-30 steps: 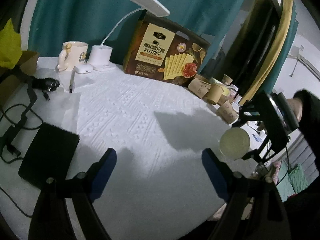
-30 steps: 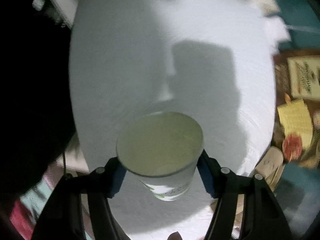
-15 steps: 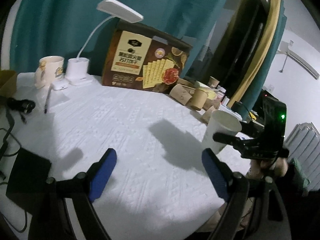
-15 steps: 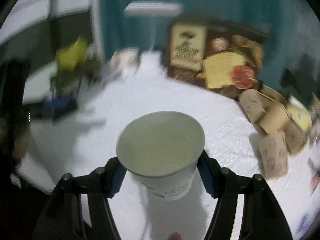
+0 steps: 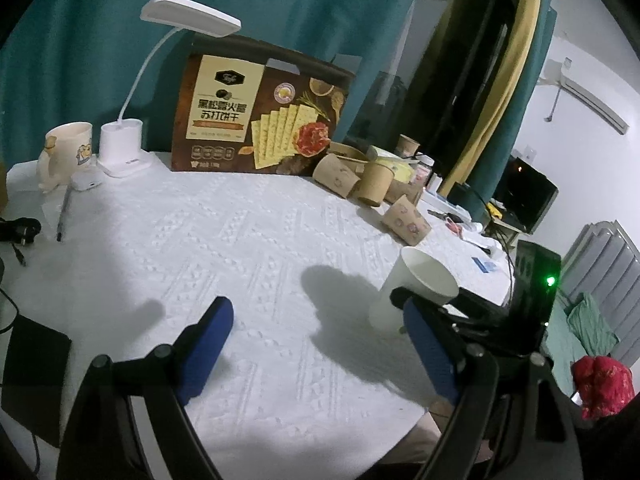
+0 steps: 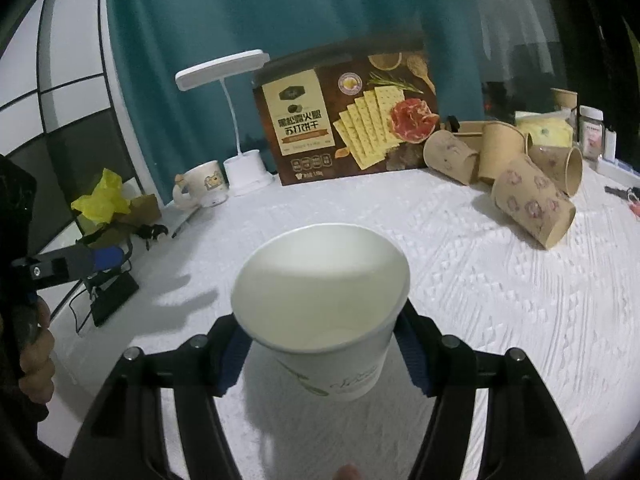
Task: Flip cup upright
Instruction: 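Rotate the white cup upright with the right gripper and lower it onto the table, then open the right gripper and pull it back from the upright cup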
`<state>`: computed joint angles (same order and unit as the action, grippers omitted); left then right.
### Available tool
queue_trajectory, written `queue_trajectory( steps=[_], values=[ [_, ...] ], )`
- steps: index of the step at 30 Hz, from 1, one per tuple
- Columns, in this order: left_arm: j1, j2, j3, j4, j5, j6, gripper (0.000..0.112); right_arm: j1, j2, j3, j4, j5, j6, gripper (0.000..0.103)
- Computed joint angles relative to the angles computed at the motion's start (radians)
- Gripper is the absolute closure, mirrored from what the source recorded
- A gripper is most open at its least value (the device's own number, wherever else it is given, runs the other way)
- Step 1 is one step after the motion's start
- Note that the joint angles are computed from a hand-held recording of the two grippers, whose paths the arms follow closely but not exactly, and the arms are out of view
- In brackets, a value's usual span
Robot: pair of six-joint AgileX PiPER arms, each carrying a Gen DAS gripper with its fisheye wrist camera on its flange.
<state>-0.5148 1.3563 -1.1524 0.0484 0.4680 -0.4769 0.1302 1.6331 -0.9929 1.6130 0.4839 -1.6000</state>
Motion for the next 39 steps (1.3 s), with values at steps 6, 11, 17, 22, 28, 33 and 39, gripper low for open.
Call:
queue_trajectory(
  steps=[6,11,17,22,28,33,39],
  values=[
    [-0.012,0.01,-0.011,0.005,0.008,-0.002,0.025,0.011,0.008,0.022,0.04,-0.03,-0.05,0.04],
    [-0.014,0.016,-0.019,0.001,0.016,0.001,0.025,0.026,0.007,0.031,0.054,-0.056,-0.078,0.039],
    [-0.014,0.017,-0.021,0.002,0.021,0.001,0.025,0.044,0.0,0.04,0.051,-0.093,-0.093,0.036],
    [-0.015,0.009,-0.015,0.011,0.019,-0.007,0.025,0.043,-0.014,0.055,0.064,-0.099,-0.108,0.024],
    [-0.038,-0.004,-0.004,0.073,0.025,-0.054,0.025,0.024,-0.065,0.097,-0.007,-0.098,-0.048,0.022],
    [-0.101,-0.018,0.014,0.229,0.045,-0.201,0.025,-0.016,-0.156,0.162,-0.123,-0.092,0.062,0.022],
    [-0.209,-0.02,0.007,0.483,0.139,-0.438,0.025,-0.067,-0.302,0.24,-0.268,-0.083,0.206,0.022]
  ],
)
